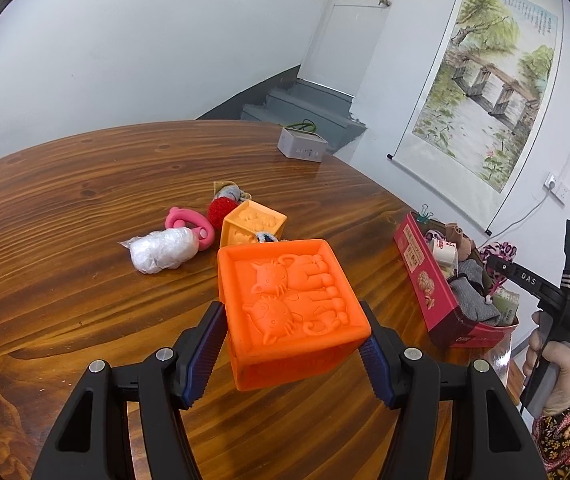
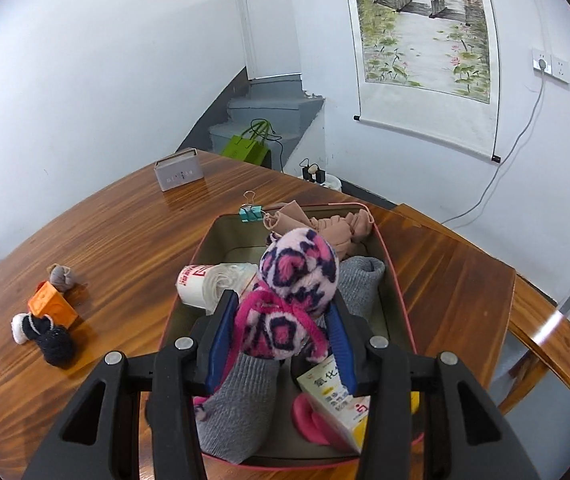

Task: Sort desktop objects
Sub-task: 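Carry the leopard ball and orange cube into the tin box and open both tools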

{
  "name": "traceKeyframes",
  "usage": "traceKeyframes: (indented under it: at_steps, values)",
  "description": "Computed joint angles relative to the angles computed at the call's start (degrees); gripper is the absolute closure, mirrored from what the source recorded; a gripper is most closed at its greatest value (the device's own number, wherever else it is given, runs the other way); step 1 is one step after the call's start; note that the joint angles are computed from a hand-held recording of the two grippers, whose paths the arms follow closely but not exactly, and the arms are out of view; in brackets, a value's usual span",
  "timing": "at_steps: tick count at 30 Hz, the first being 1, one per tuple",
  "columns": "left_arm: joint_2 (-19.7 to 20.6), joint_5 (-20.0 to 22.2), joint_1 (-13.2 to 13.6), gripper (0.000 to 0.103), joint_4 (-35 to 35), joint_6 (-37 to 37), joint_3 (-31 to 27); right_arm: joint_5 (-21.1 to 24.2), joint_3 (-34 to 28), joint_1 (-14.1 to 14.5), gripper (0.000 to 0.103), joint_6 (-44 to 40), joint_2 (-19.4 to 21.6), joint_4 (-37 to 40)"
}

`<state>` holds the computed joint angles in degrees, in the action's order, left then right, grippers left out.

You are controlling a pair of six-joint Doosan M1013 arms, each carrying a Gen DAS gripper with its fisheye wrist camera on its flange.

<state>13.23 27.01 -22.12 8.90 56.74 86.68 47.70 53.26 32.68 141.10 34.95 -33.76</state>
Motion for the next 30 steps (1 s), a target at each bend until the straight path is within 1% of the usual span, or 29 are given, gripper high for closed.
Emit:
traceKeyframes:
  at_steps: [4, 7, 9, 11, 13, 14, 15, 18, 20, 25, 30]
  values:
    - [0.22, 0.12, -0.48, 0.038, 0.4, 0.1, -0.36, -1.85, 0.35, -0.39, 0.055, 1.1, -0.65, -0.29]
    - [0.71, 0.12, -0.98, 0.038, -0.76, 1.33, -1.21, -3.42, 0.75, -0.58, 0.055, 1.2, -1.21, -0.61]
    - [1.2, 0.31, -1.45, 0.038, -1.29, 2.27, -2.04, -4.09, 0.56, -0.88, 0.055, -0.17, -1.24, 0.77]
    - [1.95, 0.75, -2.1, 0.038, -2.3, 4.16, -3.25, -3.69, 0.24, -1.06, 0.054, -1.56, -0.95, 1.93]
    - [2.81, 1.31, -2.77, 0.038, -3.44, 6.35, -4.61, -2.44, 0.25, -1.19, 0.051, -2.09, -0.77, 2.68]
    - [3.26, 1.65, -3.08, 0.038, -3.84, 7.33, -5.29, -2.22, 0.81, -1.35, 0.044, -1.53, -0.96, 3.07]
    - [3.72, 1.96, -3.33, 0.038, -4.59, 8.45, -5.99, -2.6, 1.72, -1.62, 0.037, -1.26, -1.36, 4.0]
    - [5.21, 2.91, -3.88, 0.038, -8.02, 12.18, -8.26, -4.76, 4.76, -1.96, 0.03, 0.02, -3.01, 4.27]
    - [6.34, 3.79, -4.35, 0.038, -9.42, 14.17, -10.05, -6.25, 6.76, -2.06, 0.029, 1.37, -4.17, 3.56]
    - [9.15, 5.84, -5.53, 0.038, -11.39, 18.17, -14.51, -10.99, 11.77, -1.7, 0.025, 7.67, -7.19, -1.62]
    - [11.53, 7.73, -6.39, 0.038, -14.32, 22.24, -17.94, -13.76, 14.26, -1.83, 0.025, 12.04, -8.45, -4.52]
